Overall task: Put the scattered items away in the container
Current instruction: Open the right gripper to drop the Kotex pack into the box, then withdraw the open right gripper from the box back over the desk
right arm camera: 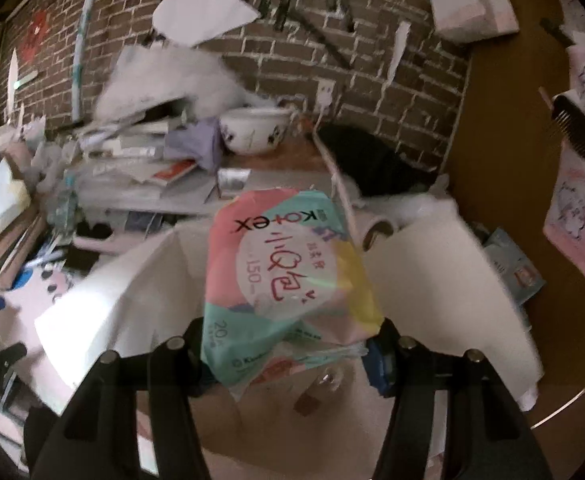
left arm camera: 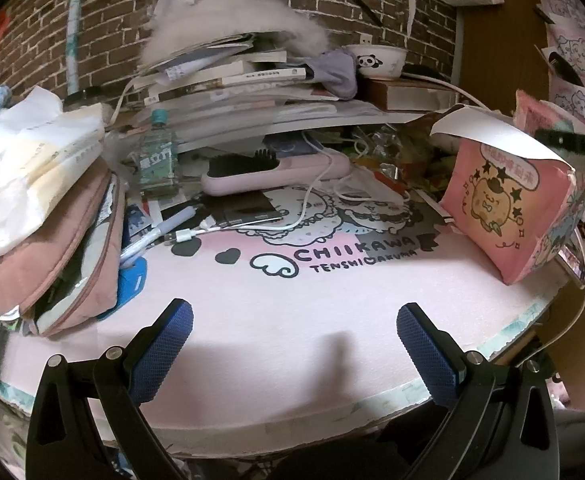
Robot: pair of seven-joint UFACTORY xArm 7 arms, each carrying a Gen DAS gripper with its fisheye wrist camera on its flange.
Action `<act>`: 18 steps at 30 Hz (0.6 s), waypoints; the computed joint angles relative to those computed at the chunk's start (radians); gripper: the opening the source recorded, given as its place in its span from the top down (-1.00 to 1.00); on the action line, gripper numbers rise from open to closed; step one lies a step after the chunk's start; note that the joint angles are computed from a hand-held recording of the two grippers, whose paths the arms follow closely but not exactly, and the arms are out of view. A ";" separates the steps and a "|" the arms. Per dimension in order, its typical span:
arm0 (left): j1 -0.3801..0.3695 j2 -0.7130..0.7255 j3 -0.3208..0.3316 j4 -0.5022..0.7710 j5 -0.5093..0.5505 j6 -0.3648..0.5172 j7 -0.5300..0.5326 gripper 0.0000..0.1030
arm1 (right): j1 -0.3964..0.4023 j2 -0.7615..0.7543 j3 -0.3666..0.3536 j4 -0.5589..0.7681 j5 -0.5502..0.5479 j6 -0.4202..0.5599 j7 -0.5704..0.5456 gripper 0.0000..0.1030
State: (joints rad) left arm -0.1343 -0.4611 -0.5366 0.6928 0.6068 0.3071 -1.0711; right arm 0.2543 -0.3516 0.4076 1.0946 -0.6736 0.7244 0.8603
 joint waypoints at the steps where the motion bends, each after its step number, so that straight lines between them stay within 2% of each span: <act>1: 0.000 0.004 -0.002 0.003 0.000 0.001 0.000 -0.99 | 0.012 0.007 -0.011 -0.003 0.027 -0.002 -0.023 -0.09; 4: -0.003 0.012 -0.004 0.008 0.005 0.003 -0.002 -0.99 | 0.029 0.021 -0.023 -0.010 0.067 -0.006 -0.048 -0.13; 7: -0.008 0.016 0.000 0.011 0.007 0.000 -0.002 -0.99 | 0.025 0.027 -0.012 -0.010 0.041 0.007 -0.037 -0.18; 8: -0.008 0.015 0.001 0.011 0.008 0.000 -0.003 -0.99 | 0.028 0.027 -0.014 -0.011 0.043 0.004 -0.036 -0.26; 10: -0.010 0.016 0.003 0.011 0.010 -0.001 -0.004 -0.99 | 0.027 0.026 -0.011 -0.008 0.032 0.001 -0.023 -0.56; 11: -0.010 0.016 0.003 0.011 0.010 -0.001 -0.005 -0.99 | 0.020 0.019 -0.002 -0.010 0.008 -0.002 0.000 -0.79; 12: -0.011 0.016 0.003 0.011 0.010 0.001 -0.005 -0.99 | 0.013 0.011 0.007 -0.013 -0.016 -0.002 0.020 -0.90; 15: -0.011 0.016 0.005 0.010 0.012 -0.003 -0.007 -0.99 | -0.001 -0.007 0.032 -0.013 -0.084 0.004 0.059 -0.98; 18: -0.008 0.019 0.002 0.013 0.013 -0.015 -0.016 -0.99 | 0.006 -0.024 0.025 -0.028 -0.077 -0.038 0.071 -0.99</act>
